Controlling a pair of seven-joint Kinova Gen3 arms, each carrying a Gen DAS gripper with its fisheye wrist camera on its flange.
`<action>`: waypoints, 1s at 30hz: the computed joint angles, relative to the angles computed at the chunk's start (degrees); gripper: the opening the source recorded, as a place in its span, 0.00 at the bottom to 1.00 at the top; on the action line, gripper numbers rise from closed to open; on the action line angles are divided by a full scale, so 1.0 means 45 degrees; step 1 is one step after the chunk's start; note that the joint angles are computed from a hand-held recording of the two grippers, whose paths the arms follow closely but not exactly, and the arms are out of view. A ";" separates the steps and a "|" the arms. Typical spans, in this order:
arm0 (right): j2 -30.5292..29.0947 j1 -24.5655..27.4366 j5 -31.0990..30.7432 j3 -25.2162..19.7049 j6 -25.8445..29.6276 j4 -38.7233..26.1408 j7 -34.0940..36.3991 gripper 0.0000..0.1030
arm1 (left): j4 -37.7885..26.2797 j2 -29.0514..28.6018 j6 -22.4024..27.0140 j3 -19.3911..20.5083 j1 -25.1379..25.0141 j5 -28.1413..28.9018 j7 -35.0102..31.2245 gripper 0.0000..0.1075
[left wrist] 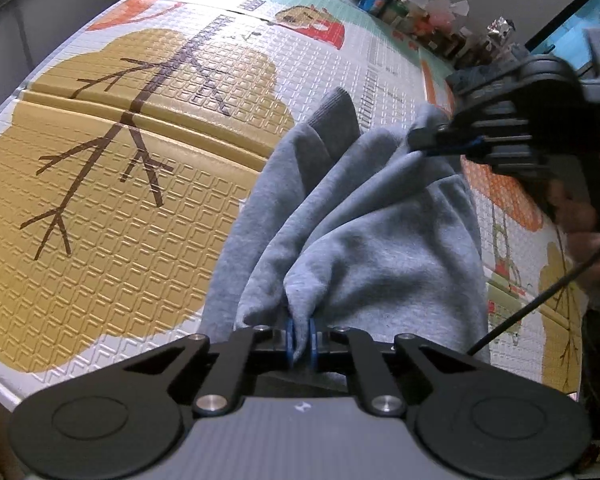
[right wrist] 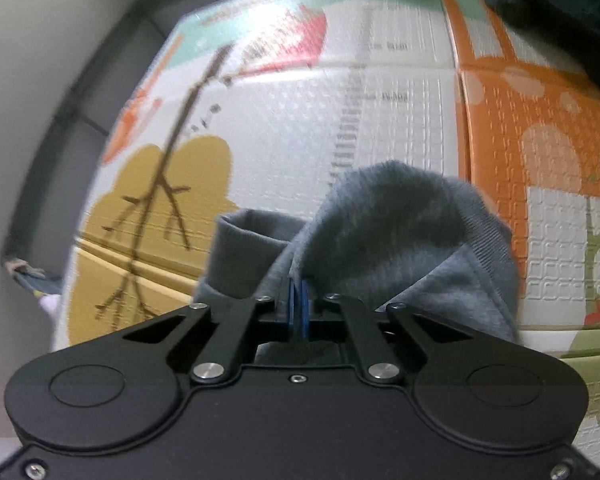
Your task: Fold clothes
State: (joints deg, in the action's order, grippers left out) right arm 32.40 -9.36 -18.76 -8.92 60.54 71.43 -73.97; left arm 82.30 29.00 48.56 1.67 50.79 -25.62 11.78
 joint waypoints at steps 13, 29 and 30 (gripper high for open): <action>-0.1151 0.1157 -0.2106 -0.0530 0.0382 0.0559 0.2089 0.04 | 0.0707 -0.0715 0.0322 0.0084 0.0890 -0.0941 0.2465 0.08; -0.0199 -0.0890 -0.0865 -0.0446 -0.0853 0.1488 0.1831 0.04 | 0.1884 -0.0814 -0.0472 0.0520 0.1028 -0.0842 0.4222 0.11; -0.0043 -0.1012 -0.0761 -0.0423 -0.0929 0.1480 0.1675 0.04 | 0.1840 -0.0754 -0.0397 0.0517 0.1073 -0.0839 0.4206 0.11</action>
State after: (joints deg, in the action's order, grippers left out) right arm 32.21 -13.91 -22.18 -10.83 56.36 78.10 -66.43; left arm 90.58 25.61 46.77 4.00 55.61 -29.40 30.71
